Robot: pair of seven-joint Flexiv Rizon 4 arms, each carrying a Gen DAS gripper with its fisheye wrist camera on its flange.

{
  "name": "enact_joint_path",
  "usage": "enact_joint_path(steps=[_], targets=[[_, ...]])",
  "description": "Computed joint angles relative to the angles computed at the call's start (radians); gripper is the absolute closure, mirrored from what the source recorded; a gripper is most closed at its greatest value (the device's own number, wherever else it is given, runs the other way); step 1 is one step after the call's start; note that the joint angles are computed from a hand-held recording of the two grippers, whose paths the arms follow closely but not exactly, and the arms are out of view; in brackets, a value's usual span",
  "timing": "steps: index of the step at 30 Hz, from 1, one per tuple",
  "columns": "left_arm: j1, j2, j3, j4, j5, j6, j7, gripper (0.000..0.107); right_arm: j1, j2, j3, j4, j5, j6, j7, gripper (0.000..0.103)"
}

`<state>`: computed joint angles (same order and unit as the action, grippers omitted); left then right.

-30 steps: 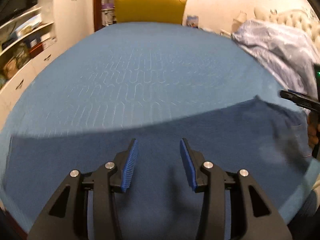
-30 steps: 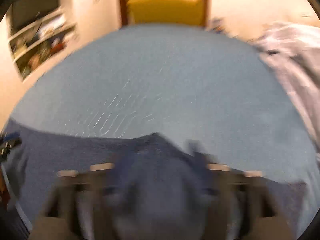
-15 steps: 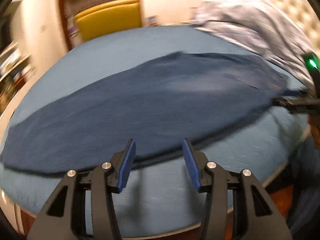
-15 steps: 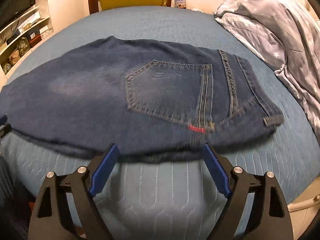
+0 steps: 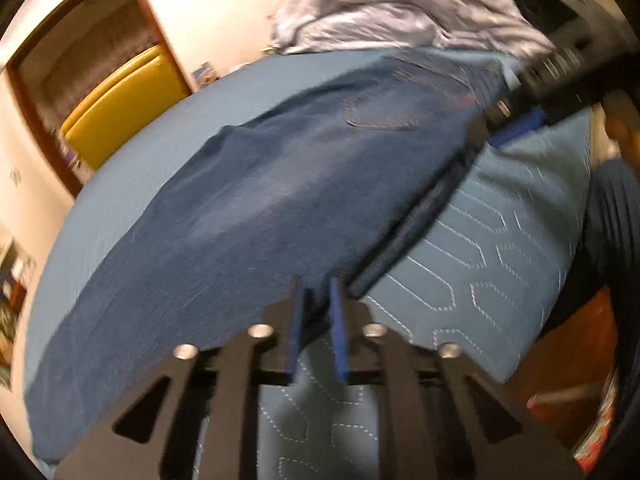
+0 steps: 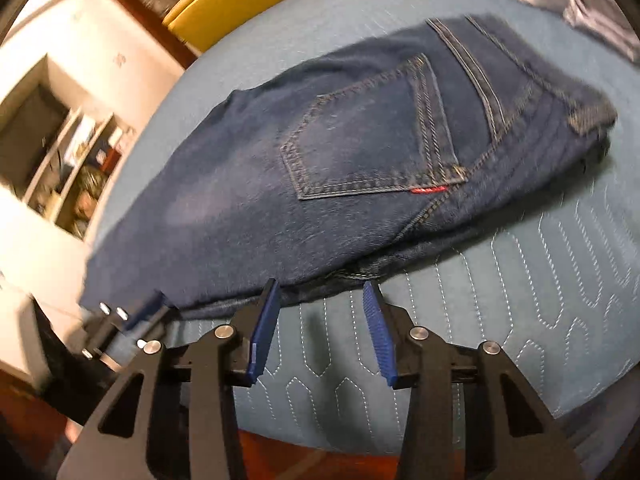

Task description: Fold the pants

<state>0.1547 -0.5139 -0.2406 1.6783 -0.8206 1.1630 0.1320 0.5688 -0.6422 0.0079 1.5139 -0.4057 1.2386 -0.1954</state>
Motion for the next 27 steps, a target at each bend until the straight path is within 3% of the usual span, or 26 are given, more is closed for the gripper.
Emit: enact_joint_path(steps=[5,8,10,12,14,17,19,20,21,23,27], targets=[[0.022,0.018,-0.048,0.038,-0.068,0.062,0.126,0.102,-0.023,0.004,-0.003,0.025,0.053,0.069,0.072,0.059],[0.033,0.035,-0.083,0.065,-0.159,0.105,0.248,0.067,-0.038,-0.008,0.014,0.008,0.071,0.09,0.055,0.059],[0.017,0.031,-0.066,0.062,-0.167,0.113,0.267,0.068,-0.046,-0.022,0.026,-0.024,0.079,0.055,0.036,0.059],[-0.001,0.014,-0.049,0.047,-0.155,0.132,0.258,0.074,-0.047,-0.027,0.027,-0.039,0.086,0.032,0.03,0.067],[-0.011,0.003,-0.031,0.033,-0.116,0.122,0.232,0.079,-0.039,-0.022,0.018,-0.051,0.077,-0.033,0.028,0.088],[-0.013,-0.015,-0.042,0.022,-0.097,0.148,0.232,0.08,-0.038,-0.01,0.014,-0.035,0.072,-0.03,0.031,0.1],[-0.019,-0.028,-0.037,0.007,-0.057,0.145,0.204,0.089,-0.025,0.004,-0.002,-0.022,0.047,-0.033,0.032,0.1],[-0.012,-0.028,-0.049,0.011,-0.051,0.158,0.214,0.102,-0.022,0.007,-0.006,-0.025,0.036,-0.045,0.03,0.1],[-0.002,-0.028,-0.069,0.017,-0.057,0.182,0.228,0.105,-0.018,0.008,-0.01,-0.03,0.025,-0.057,0.03,0.1],[0.002,-0.026,-0.062,0.009,-0.033,0.161,0.192,0.105,-0.012,0.015,-0.017,-0.032,0.004,-0.072,0.034,0.1],[0.05,-0.006,-0.13,0.053,-0.071,0.209,0.278,0.106,-0.01,0.029,-0.017,-0.024,-0.02,-0.089,0.047,0.101]])
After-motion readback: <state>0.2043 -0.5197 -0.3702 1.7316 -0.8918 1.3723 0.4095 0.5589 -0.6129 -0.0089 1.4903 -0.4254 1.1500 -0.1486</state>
